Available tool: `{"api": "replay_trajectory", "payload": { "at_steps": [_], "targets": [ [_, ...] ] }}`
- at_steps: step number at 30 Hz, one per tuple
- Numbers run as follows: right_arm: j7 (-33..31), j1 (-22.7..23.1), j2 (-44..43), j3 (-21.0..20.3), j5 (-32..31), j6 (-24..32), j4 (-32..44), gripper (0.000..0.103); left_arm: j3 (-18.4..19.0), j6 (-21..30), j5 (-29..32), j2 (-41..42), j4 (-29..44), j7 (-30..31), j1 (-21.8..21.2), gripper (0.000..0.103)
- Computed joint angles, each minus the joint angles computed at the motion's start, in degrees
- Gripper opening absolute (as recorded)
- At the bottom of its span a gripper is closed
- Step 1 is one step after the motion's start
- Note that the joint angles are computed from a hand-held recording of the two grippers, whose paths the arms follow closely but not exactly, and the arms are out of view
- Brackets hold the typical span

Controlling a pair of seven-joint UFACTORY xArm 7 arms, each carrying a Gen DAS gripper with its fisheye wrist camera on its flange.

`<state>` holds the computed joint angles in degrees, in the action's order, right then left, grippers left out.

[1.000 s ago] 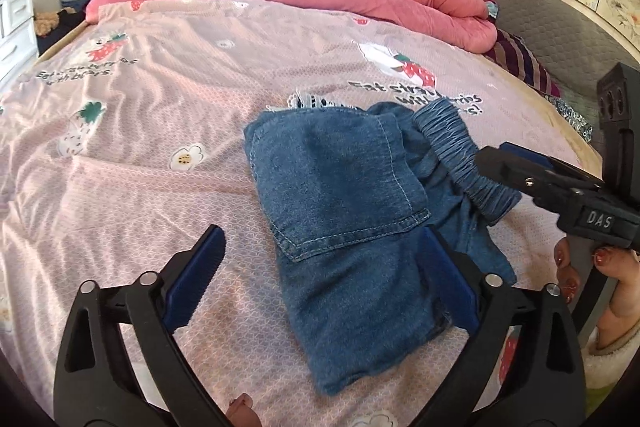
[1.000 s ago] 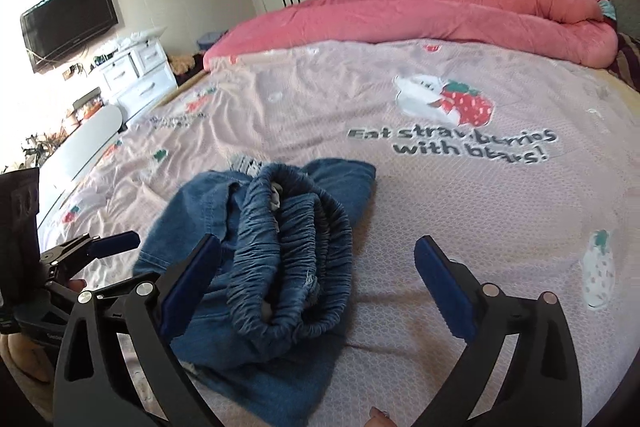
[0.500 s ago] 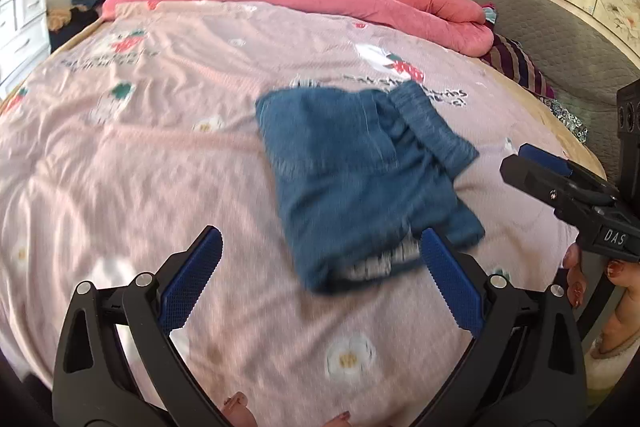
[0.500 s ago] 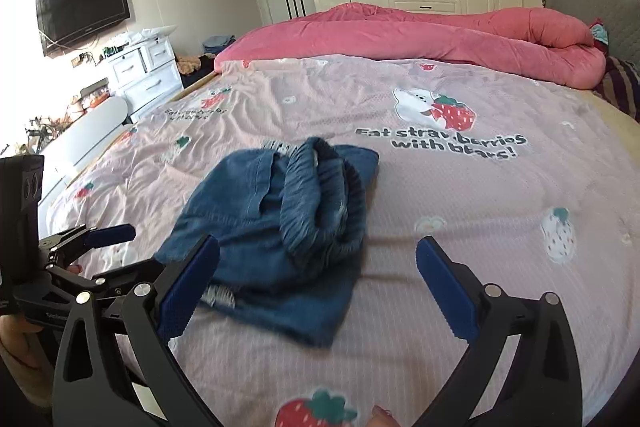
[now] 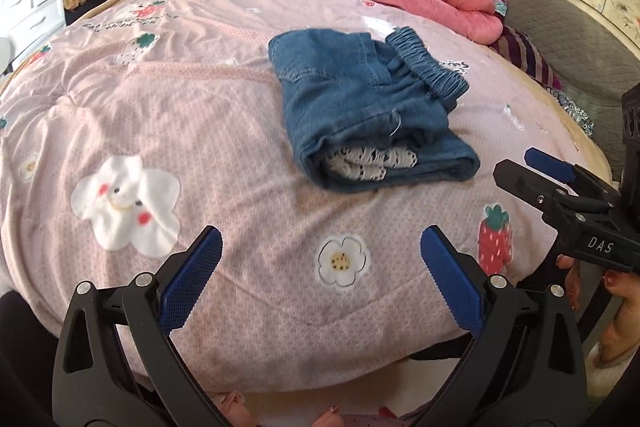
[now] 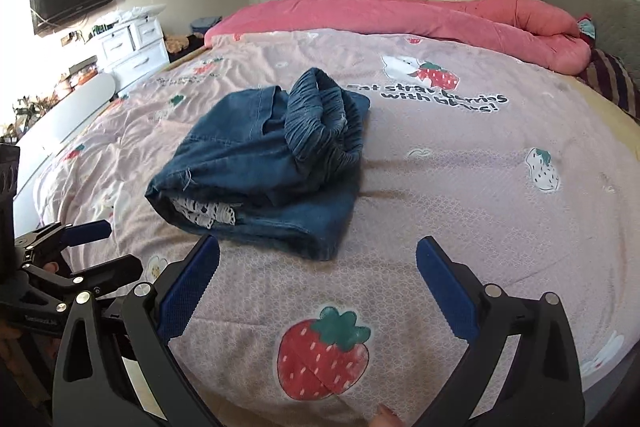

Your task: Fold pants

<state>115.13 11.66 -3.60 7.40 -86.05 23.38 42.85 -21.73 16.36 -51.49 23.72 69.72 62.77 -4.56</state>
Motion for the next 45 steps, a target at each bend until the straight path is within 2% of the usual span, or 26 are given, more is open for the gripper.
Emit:
{"api": "replay_trajectory", "payload": {
  "at_steps": [7,10,17,24,45],
  "targets": [
    [-0.7,0.6,-0.2,0.4,0.8,0.6,-0.4,0.098,-1.0,-1.1,-2.1,-0.7,-0.7,1.6,0.7,0.094],
    [0.5,0.2,-0.2,0.0,0.5,-1.0,-0.7,0.098,-0.6,-1.1,-2.3,-0.9,-0.7,1.9,0.3,0.094],
    [0.4,0.3,-0.7,0.4,0.9,-0.1,-0.9,0.098,-0.3,-1.4,-3.1,-1.5,-1.1,2.6,-0.1,0.094],
    [1.0,0.0,-1.1,0.4,1.0,-0.3,-1.3,0.098,0.5,-1.9,-1.6,-1.5,-1.3,1.1,-0.9,0.094],
    [0.3,-0.2,-0.8,0.4,1.5,-1.0,-1.3,0.098,-0.8,-3.2,0.7,-1.3,-1.5,-0.3,0.2,0.094]
  ]
}}
